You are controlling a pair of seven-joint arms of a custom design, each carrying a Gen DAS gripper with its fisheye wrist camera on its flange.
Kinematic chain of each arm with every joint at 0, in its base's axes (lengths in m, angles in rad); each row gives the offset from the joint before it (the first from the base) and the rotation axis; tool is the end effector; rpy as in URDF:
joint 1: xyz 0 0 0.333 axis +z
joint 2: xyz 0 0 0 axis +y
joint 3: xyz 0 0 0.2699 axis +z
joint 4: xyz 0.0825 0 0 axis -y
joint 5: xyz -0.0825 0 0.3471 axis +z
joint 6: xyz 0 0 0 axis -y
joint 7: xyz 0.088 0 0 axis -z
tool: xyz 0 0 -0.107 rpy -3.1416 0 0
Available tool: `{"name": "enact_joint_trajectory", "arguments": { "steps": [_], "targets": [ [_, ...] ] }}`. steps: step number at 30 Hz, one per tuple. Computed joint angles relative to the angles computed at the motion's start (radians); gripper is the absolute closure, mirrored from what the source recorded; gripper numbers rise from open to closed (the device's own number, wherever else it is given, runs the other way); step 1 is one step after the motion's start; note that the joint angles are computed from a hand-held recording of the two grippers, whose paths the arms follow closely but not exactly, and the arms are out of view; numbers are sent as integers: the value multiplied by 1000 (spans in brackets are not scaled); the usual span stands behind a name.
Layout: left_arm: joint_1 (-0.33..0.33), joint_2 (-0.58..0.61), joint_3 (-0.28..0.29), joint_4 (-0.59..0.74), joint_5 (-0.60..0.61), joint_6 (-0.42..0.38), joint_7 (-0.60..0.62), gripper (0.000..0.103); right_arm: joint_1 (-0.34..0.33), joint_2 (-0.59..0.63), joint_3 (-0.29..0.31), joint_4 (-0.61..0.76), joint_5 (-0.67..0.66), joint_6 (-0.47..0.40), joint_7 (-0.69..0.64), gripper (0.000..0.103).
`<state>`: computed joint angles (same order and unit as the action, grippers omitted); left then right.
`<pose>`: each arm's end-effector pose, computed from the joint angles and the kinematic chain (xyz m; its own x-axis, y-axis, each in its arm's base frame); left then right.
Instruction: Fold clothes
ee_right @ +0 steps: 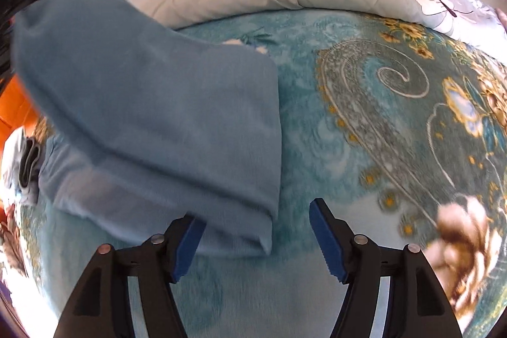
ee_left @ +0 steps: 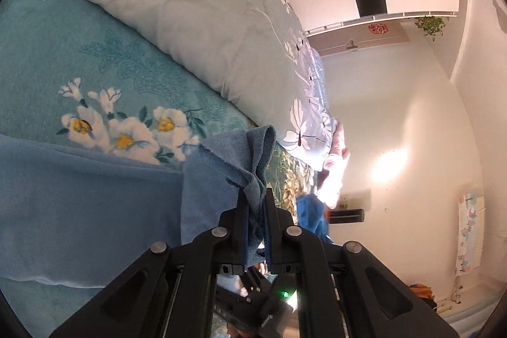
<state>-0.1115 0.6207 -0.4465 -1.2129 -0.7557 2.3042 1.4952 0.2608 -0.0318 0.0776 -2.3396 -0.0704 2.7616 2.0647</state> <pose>0.6331 -0.3063 0.4768 -0.0452 -0.5353 0.8435 -0.9844 -0.1197 -0.1288 0.4822 0.1729 0.3755 -0.0600 -0.9855 -0.1589 -0.9039 0.1212 -0.4101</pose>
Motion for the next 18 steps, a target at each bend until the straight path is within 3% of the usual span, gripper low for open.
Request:
{"name": "enact_joint_trajectory", "arguments": {
  "steps": [8,12,18],
  "targets": [
    [-12,-12,28,-41,78,-29,41,96,-83,-95,4,-87,-268,0,316,33],
    [-49,4,71,-48,212,-76,18,96,-109,-114,6,-120,-243,-14,300,30],
    [-28,-27,84,-199,262,-19,5,95,-109,-111,17,-118,-211,-40,245,30]
  ]
}}
